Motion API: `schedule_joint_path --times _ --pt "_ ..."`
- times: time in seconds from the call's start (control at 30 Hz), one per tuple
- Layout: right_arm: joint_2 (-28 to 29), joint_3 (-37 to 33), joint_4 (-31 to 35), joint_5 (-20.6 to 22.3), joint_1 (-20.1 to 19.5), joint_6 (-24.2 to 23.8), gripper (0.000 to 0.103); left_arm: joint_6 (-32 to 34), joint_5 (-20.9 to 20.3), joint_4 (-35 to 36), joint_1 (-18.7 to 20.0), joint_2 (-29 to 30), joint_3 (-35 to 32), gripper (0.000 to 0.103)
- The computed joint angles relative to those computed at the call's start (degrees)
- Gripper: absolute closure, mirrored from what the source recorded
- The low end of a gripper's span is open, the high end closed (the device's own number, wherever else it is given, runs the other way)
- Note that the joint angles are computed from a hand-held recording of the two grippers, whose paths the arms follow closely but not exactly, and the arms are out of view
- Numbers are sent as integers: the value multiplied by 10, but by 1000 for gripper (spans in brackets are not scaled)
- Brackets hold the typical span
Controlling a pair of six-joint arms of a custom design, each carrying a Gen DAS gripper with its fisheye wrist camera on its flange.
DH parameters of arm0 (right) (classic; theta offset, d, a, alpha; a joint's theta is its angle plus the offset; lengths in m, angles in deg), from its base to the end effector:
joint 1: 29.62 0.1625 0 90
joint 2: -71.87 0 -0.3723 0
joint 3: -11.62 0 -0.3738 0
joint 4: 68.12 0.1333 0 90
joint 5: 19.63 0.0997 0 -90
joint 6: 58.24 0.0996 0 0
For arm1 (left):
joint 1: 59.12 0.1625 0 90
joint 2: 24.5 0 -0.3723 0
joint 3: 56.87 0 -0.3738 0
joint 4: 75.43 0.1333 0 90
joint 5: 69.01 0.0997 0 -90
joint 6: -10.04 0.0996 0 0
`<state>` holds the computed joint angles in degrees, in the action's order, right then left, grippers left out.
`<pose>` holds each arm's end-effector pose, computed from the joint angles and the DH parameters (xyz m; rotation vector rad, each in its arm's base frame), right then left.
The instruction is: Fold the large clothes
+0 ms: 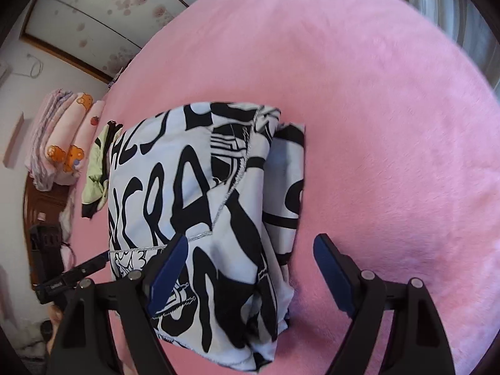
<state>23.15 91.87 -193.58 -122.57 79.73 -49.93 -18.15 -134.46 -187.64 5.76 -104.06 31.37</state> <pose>0.3268 -0.5957 0.1568 0.2708 -2.9210 0.1772 -0.0775 -0.5768 0.4075 -0.1477 2.8051 -0.5718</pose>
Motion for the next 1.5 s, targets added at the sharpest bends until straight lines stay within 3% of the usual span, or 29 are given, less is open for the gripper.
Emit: schedule_joint_path --times 0.17,0.27,0.43,0.6,0.63,0.73,0.9,1.03,1.1,1.23,1.33,1.5 --pt "16 5 7 79 -27 -25 20 18 -30 -44 22 6 16 10" --pt "31 6 -6 103 -31 -53 17 30 -52 -73 35 12 25 6" --pt "64 1 -40 103 -27 -69 1 46 -96 -112 59 32 27 0" --pt "76 -18 -26 83 -19 -77 1 49 -97 -114 59 37 26 1" --pt "75 -17 -30 73 -15 -76 3 48 -84 -115 54 37 27 5" --pt "73 -10 -45 18 14 -81 23 34 -19 -101 22 37 28 21" --pt "68 -10 -56 -62 73 -75 64 25 57 -68 -33 26 24 50" --pt "72 -21 -48 -111 128 -60 74 31 152 1 -98 11 15 55" --pt "76 -25 -38 -126 155 -52 76 33 174 31 -116 -8 13 55" --pt "83 -28 -49 -101 192 -21 76 17 190 125 -136 -66 -9 55" --pt "105 -56 -52 -52 211 0 76 -4 200 220 -140 -118 -44 55" --pt "211 -205 -15 10 247 7 77 -9 230 330 -125 -141 -144 55"
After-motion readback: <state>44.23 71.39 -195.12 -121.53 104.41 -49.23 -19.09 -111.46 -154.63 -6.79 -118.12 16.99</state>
